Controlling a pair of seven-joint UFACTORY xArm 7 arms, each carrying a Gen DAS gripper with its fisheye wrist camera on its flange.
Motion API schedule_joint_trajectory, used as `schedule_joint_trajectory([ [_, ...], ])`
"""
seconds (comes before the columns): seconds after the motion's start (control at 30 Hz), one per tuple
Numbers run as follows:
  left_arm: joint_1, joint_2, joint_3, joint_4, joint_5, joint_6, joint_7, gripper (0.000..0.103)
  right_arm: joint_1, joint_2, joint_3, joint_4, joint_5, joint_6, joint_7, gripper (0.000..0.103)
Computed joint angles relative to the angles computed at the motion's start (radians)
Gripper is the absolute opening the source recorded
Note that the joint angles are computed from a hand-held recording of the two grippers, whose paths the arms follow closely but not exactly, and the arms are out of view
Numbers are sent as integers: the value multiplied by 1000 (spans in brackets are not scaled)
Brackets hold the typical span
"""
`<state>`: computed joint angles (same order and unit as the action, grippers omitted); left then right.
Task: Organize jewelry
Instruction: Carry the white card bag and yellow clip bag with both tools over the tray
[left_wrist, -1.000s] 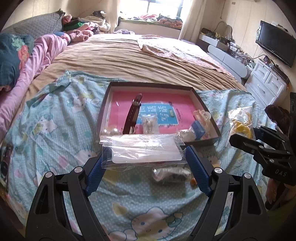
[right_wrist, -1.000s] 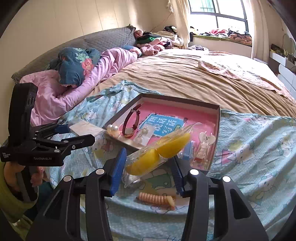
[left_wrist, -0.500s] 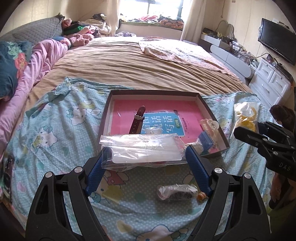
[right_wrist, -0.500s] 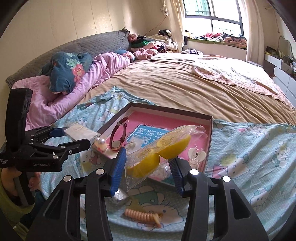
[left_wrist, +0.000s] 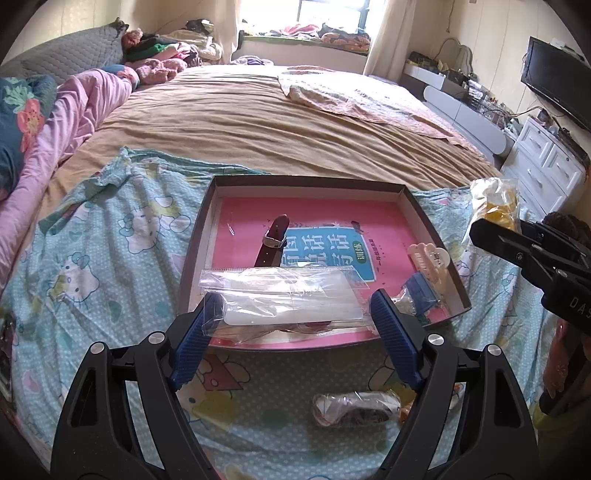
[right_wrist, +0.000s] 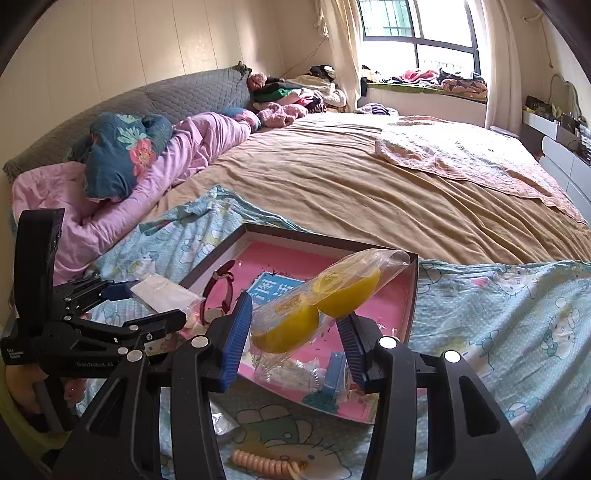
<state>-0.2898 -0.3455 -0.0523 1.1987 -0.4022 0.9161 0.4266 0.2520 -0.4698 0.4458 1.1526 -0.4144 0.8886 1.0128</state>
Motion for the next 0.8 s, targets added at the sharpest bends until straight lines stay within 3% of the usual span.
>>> schedule_joint_trajectory([
  [0.8, 10, 82, -21, -1, 24, -11, -13, 75, 40, 109, -76, -22, 26, -5, -32, 45],
])
